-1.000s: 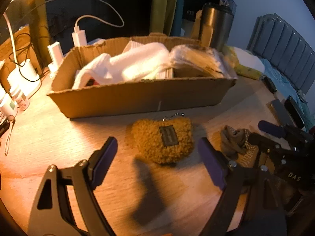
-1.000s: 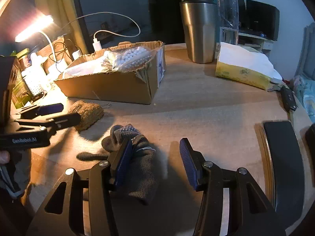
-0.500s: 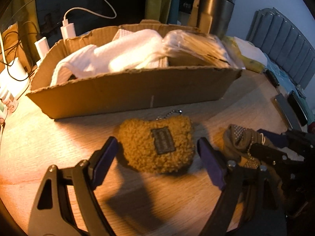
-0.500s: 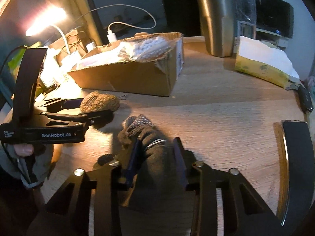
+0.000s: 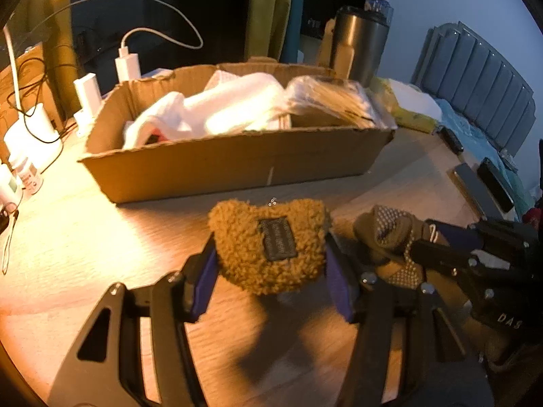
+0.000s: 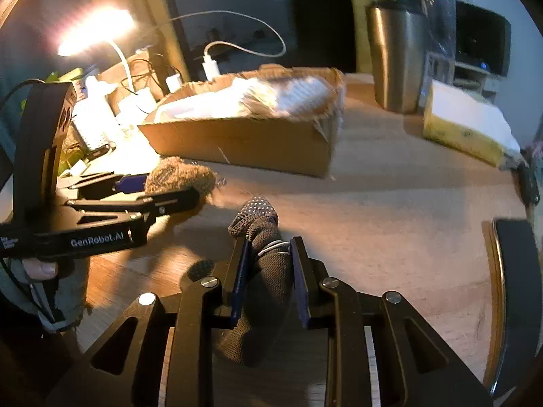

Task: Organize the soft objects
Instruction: 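Grasp the brown fuzzy pouch with the left tool while the right tool holds the glove, then carry the pouch and glove over the cardboard box with both tools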

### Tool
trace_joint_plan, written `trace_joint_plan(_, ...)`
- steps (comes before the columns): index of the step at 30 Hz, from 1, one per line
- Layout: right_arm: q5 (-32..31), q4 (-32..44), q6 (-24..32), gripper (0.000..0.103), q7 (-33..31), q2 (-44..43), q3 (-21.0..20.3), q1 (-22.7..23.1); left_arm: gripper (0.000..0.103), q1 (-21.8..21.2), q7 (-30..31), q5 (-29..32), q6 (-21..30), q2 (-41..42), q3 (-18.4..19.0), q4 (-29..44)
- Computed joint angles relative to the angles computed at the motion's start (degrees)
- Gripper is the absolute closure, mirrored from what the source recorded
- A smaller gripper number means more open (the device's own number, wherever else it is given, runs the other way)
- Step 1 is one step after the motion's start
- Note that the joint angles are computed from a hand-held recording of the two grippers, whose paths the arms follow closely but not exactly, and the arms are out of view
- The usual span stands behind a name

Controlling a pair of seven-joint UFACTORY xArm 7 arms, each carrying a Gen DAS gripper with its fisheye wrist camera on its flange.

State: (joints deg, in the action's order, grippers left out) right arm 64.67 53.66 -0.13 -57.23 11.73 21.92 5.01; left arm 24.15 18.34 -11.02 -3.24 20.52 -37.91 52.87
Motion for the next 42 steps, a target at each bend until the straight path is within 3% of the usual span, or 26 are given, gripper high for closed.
trace_joint_plan(4,-2.96,0.19,-0.84,0.077,2.6,-0.6,-0.54,1.64,0.045,8.27,1.27,-0.27,-0.96,-0.67,-7.37,-2.23)
trace_joint_plan(13,-19.17,-0.3,-2.14,0.077,17.28,-1.26,-3.0,5.43,0.045,25.88,-1.02,4.7,-2.66,-0.25,-21.27,-5.77)
trace_joint_plan(23,-34.04,0.69,-2.85,0.077,30.33,-1.59,-5.68,8.38,0.045,38.12,-6.22,12.83,-4.11,0.66,-30.52,-7.48)
trace_joint_plan(28,-38.43,2.02,-2.87,0.077,32.83,-1.4,-3.98,6.18,0.045,39.39,-9.41,16.24,-3.76,0.3,-31.08,-6.57)
trace_joint_plan(35,-39.1,4.37,-3.37,0.077,29.66,-1.14,5.36,-3.85,0.045,37.86,-14.59,20.1,-4.36,-1.53,-29.7,-4.82)
trace_joint_plan(38,-37.16,5.09,-4.13,0.077,26.23,-0.74,11.2,-9.68,0.045,34.45,-16.97,21.15,-4.95,-2.75,-26.44,-3.58)
trace_joint_plan(42,-34.92,5.99,-5.69,0.077,21.85,1.22,22.57,-20.94,0.045,26.92,-20.0,22.1,-5.03,-4.45,-19.11,-1.66)
